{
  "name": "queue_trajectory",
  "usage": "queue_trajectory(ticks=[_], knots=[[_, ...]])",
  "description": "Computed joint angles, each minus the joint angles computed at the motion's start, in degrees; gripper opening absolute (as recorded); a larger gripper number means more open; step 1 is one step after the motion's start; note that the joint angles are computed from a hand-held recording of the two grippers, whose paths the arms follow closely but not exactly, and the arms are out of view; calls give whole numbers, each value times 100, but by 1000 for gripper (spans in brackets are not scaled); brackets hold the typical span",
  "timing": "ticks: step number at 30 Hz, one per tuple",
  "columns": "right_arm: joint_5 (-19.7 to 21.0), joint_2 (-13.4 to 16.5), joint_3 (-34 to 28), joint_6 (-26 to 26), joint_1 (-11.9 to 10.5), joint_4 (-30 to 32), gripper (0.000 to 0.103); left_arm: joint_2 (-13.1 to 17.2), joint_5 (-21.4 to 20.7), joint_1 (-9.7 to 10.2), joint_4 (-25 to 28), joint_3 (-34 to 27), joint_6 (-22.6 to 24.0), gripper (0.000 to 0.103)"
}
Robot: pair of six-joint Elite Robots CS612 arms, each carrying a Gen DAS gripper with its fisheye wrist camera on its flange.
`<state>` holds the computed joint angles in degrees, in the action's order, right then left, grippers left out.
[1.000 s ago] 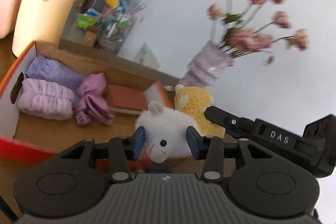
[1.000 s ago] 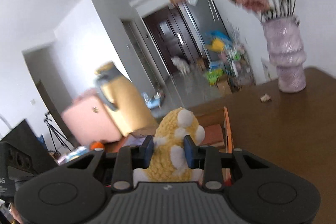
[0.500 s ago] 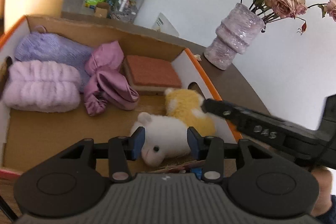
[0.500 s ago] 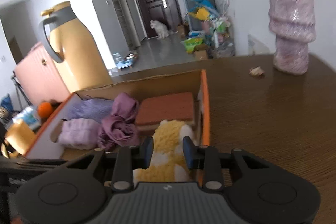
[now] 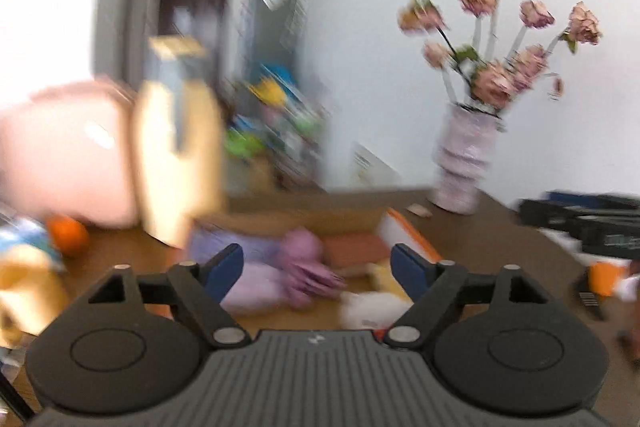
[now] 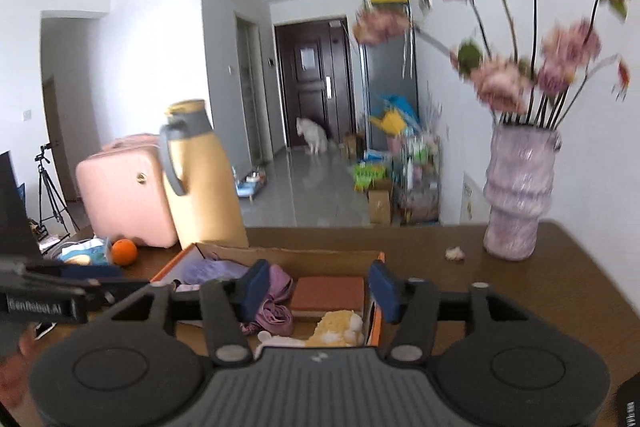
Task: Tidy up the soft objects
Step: 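Grasp the white foam cylinder with the right tool while the left tool grasps the green mesh pouch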
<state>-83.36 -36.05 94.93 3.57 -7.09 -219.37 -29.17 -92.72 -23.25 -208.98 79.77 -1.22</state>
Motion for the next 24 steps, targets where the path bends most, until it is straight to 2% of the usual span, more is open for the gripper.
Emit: queue_trajectory(ticks=[2, 3, 6, 9, 16, 20, 24], knots=[[-215, 25, 195, -263, 71, -665, 76, 57, 708, -111, -922, 254, 181, 96], [-356, 68, 259, -379, 115, -1020, 84, 69, 836, -133, -1241, 376, 231, 99], [-676, 224, 417, -657, 238, -1959, 86, -11, 897, -153, -1679, 770, 177, 101], [-644, 268, 624, -685, 276, -2482, 86, -105, 1004, -192, -1985, 1076, 141, 102], [-772, 221, 1008, -611, 347, -2905, 86, -227, 1027, -216, -2643, 1688, 66, 103], [-811, 299, 1400, -391, 380, -3151, 86, -205, 824, -241, -2958, 2164, 50, 103], [-879, 486, 1754, -426, 439, -3337, 86, -89, 727, -304, -3230, 2540, 31, 103]])
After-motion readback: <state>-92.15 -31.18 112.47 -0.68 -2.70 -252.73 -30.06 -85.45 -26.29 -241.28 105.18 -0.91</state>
